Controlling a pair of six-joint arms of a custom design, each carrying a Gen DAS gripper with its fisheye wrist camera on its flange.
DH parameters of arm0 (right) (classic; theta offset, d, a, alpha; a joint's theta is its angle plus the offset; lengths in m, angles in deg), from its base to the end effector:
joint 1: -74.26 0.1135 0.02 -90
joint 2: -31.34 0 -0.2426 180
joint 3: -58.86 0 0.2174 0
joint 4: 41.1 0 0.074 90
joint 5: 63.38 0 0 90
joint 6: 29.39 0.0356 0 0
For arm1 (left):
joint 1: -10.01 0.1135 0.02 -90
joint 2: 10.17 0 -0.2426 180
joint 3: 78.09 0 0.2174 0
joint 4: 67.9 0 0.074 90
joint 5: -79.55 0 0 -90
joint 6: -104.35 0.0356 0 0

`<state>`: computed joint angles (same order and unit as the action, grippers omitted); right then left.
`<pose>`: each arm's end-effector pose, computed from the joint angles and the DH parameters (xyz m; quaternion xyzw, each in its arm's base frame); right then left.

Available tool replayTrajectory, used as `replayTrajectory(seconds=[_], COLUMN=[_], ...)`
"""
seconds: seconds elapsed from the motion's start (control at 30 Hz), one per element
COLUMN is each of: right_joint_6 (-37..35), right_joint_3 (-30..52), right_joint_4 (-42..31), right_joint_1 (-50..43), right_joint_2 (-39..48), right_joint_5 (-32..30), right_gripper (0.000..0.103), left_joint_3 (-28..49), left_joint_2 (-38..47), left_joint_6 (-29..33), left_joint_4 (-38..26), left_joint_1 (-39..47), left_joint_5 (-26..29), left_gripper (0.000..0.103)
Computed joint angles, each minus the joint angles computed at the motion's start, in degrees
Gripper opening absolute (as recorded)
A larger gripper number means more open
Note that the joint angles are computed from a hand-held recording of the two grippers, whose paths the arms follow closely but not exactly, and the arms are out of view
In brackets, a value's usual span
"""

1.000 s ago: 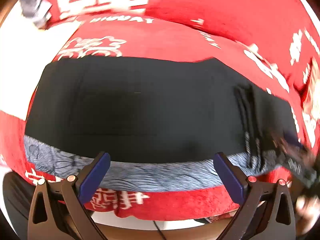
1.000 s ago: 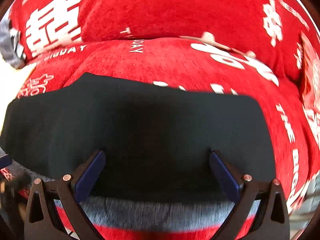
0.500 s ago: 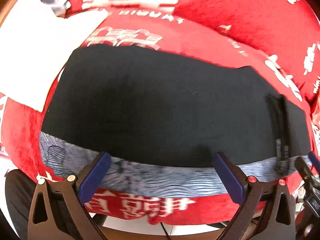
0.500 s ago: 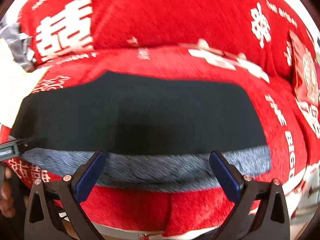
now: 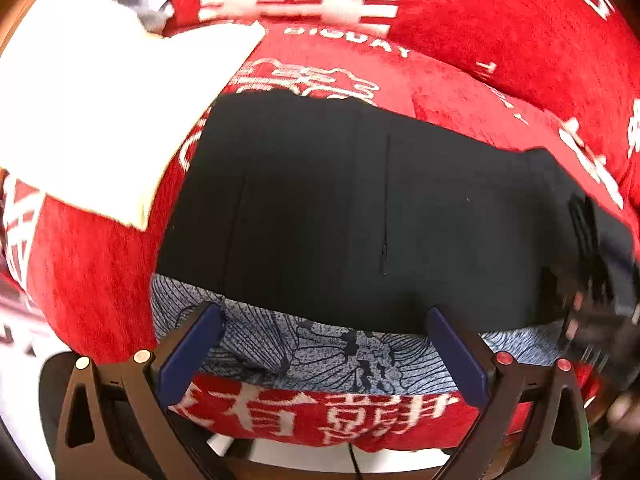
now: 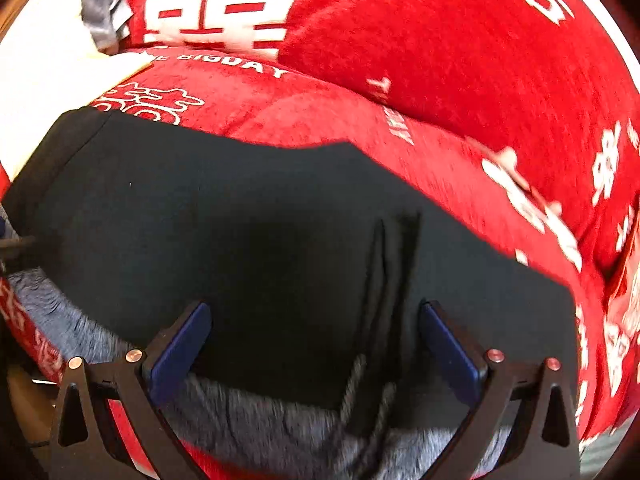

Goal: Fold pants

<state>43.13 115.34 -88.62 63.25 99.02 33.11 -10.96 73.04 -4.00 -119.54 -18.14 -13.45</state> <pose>0.1935 -0.0417 0.2022 -0.0390 0.9608 -0.1191 0.2475 0.2140 -0.1124 0.1928 0.0787 0.9777 -0.0526 0.1876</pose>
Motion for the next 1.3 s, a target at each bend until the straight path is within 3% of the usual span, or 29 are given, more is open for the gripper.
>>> replayTrajectory(seconds=[0.1,0.23,0.47,0.6,0.67,0.7,0.73,0.8,0.93,1.03,1.17,1.23,1.3], right_joint_6=[-2.66,-10.00,-17.19,-21.51,-23.16,-25.02,-28.38,-30.85,-33.71,-34.68,-36.05,-34.62,-32.80], right_joint_3=[7.60,24.47,48.08,68.38,74.91,75.09,73.82,69.82,54.19,48.66,46.85,45.57,46.57], right_joint_4=[-2.71,-13.10,-24.26,-41.94,-48.98,-50.72,-51.04,-49.54,-41.92,-40.74,-40.43,-38.71,-38.15], right_joint_1=[-0.51,1.41,8.84,10.60,11.54,11.74,11.66,11.43,11.99,11.35,10.36,10.78,11.52], right_joint_2=[4.88,20.86,47.09,64.29,68.55,67.76,65.01,59.79,43.09,34.99,31.14,30.82,32.03], right_joint_5=[-5.43,-17.26,-23.31,-30.36,-30.14,-29.68,-29.61,-29.39,-29.61,-31.52,-30.94,-29.98,-28.86], right_gripper=[0.103,0.103,0.103,0.102,0.092,0.078,0.050,0.024,0.016,0.016,0.016,0.016,0.016], left_joint_3=[-0.75,-1.81,-4.08,-5.26,-4.69,-3.90,-3.16,-0.71,4.75,8.11,12.42,13.49,13.29], left_joint_2=[-0.47,-4.33,-6.22,-6.05,-4.97,-3.67,-2.53,0.71,6.54,10.49,16.54,17.76,17.41], left_joint_6=[0.85,3.27,10.18,14.77,17.25,19.32,20.52,23.92,30.13,34.75,39.64,40.65,37.73], left_joint_4=[0.27,-0.51,-1.15,-1.23,-1.99,-2.68,-3.02,-4.18,-6.16,-6.70,-7.60,-8.35,-6.10], left_joint_1=[-1.18,3.32,14.33,19.93,22.98,25.34,26.65,29.82,34.53,35.76,33.50,29.85,24.68], left_joint_5=[-1.06,5.36,14.92,19.06,22.09,24.73,26.26,29.65,37.66,41.89,48.05,48.51,44.27], left_gripper=[0.103,0.103,0.103,0.103,0.103,0.103,0.103,0.103,0.103,0.103,0.103,0.103,0.103])
